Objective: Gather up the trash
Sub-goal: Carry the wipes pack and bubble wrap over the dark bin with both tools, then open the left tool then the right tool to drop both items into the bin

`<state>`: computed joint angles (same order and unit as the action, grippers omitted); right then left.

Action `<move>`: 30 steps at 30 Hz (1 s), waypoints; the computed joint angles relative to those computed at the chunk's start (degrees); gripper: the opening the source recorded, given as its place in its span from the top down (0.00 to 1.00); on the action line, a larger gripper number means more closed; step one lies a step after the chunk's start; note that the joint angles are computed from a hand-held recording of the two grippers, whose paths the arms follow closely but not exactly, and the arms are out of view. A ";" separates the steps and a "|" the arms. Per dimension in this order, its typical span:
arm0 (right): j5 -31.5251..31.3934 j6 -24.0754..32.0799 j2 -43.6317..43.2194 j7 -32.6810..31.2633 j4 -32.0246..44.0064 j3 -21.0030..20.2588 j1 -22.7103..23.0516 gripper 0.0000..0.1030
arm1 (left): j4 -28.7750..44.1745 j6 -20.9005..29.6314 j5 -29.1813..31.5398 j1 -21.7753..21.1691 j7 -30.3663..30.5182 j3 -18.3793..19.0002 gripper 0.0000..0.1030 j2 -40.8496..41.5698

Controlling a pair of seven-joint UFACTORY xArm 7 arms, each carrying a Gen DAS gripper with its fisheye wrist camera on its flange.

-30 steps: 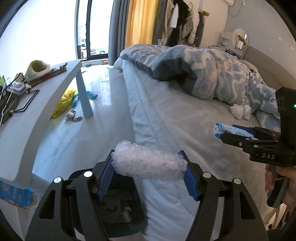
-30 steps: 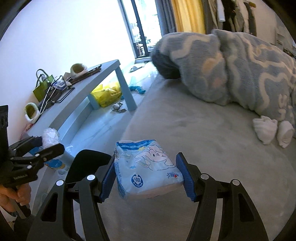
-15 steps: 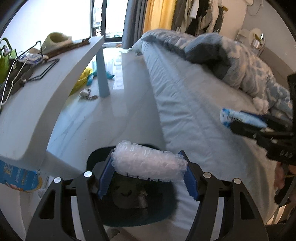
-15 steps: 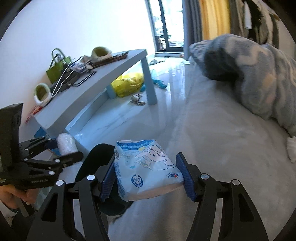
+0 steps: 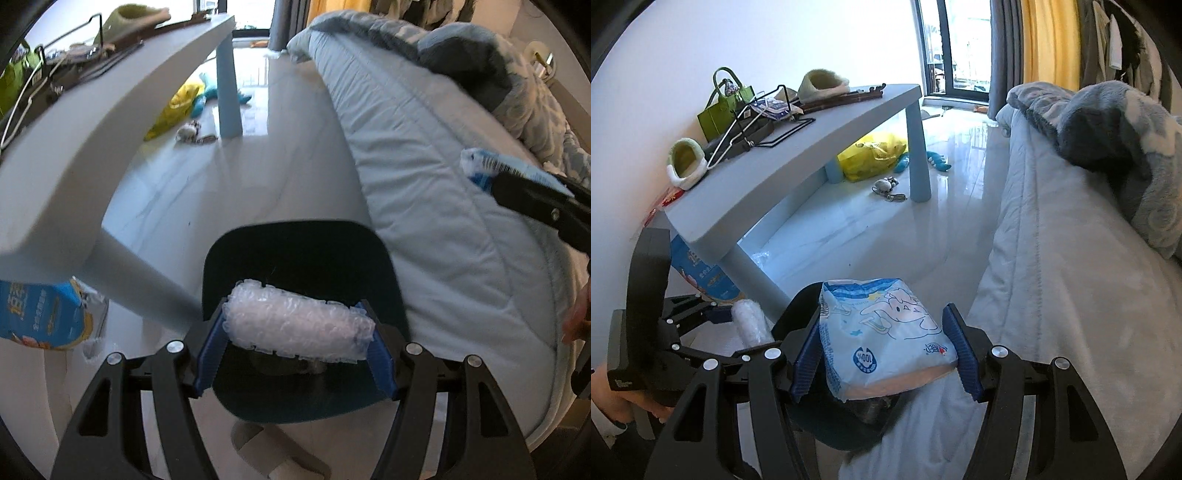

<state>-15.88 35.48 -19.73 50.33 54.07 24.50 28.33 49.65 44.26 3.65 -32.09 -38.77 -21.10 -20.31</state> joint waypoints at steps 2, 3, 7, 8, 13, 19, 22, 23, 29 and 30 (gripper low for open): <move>0.07 -0.28 1.47 0.03 0.87 0.11 0.05 0.38 | -0.69 0.47 -0.94 -0.28 0.72 0.56 0.32 -0.25; 0.09 -0.24 1.92 -0.03 1.11 0.07 0.21 0.38 | -1.00 0.78 -1.35 -0.34 1.13 0.84 0.31 -0.40; -0.89 0.10 4.70 0.28 3.03 0.22 0.82 0.38 | -1.91 0.88 -2.73 -0.56 2.78 1.43 0.29 -0.99; -1.29 0.33 5.54 0.36 3.64 0.25 1.04 0.38 | -2.44 0.68 -3.29 -0.69 3.35 1.75 0.27 -1.54; -1.46 0.03 8.41 0.12 5.33 -0.69 2.85 0.38 | -3.73 0.18 -4.66 -0.42 4.64 2.26 0.20 -3.25; -1.82 1.27 11.93 -1.05 7.73 -1.60 5.17 0.38 | -4.75 0.22 -5.08 0.43 4.95 2.29 0.19 -5.21; -0.56 0.50 13.11 -2.07 7.97 -2.41 6.23 0.38 | -5.48 -0.27 -5.02 1.07 4.38 2.30 0.19 -6.91; -0.80 0.72 13.69 -1.67 8.30 -2.43 6.43 0.38 | -5.67 -0.42 -4.95 1.32 4.18 2.31 0.19 -7.54; -0.53 2.43 16.43 -1.48 9.58 -3.32 7.87 0.38 | -6.51 -2.56 -4.06 2.58 3.27 1.95 0.24 -10.69; -0.56 2.90 16.95 -1.40 9.93 -3.45 8.11 0.38 | -6.53 -2.93 -3.93 2.76 3.16 1.89 0.24 -11.20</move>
